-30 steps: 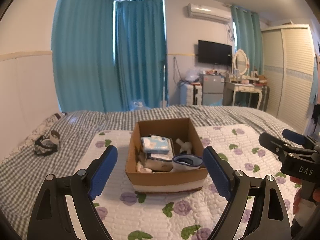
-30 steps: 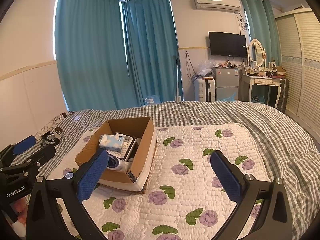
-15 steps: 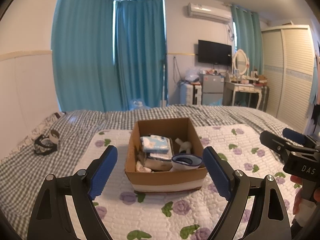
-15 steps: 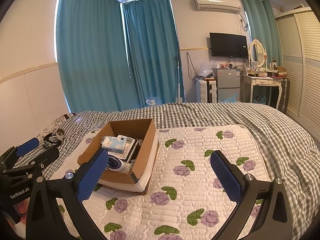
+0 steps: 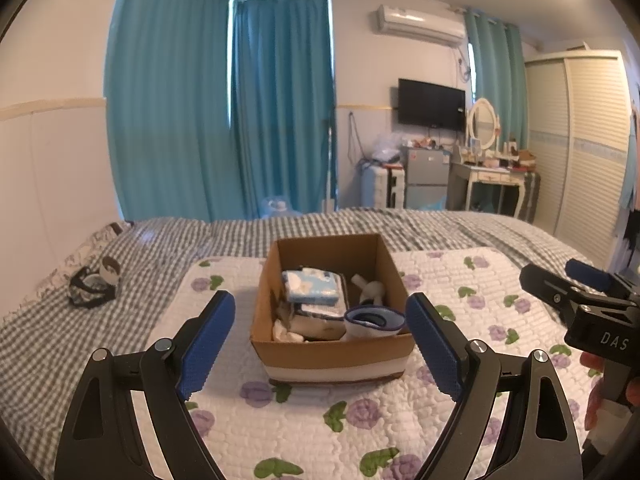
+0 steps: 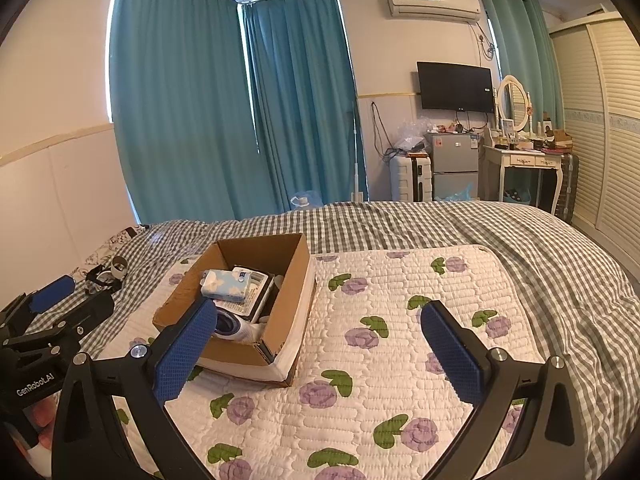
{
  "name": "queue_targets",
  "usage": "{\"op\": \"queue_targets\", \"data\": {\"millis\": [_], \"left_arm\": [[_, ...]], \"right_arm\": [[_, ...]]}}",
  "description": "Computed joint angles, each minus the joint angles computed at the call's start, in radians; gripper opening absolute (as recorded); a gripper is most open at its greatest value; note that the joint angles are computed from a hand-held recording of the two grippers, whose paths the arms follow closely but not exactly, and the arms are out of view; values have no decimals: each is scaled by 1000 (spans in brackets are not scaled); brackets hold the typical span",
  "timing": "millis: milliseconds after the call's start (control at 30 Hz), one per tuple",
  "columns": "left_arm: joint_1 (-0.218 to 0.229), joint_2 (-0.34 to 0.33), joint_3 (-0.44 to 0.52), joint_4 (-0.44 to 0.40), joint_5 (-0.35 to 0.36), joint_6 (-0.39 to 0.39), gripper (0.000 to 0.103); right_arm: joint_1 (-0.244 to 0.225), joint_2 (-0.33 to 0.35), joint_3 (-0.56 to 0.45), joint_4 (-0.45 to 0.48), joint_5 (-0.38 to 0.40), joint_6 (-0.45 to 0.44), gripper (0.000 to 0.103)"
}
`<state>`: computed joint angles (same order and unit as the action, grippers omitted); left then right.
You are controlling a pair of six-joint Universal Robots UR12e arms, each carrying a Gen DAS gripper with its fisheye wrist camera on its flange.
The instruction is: Organize soft objects
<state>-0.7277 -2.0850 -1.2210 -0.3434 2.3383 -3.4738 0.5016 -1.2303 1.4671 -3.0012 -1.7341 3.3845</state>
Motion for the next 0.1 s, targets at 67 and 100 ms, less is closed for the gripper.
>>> {"op": "queue_targets", "data": {"millis": [67, 100], "left_arm": [[0, -1, 0, 7, 1, 7, 88], [0, -1, 0, 8, 1, 9, 88]], "right_arm": [[-1, 0, 0, -1, 2, 1, 102], [-1, -1, 0, 0, 2, 0, 102]]}}
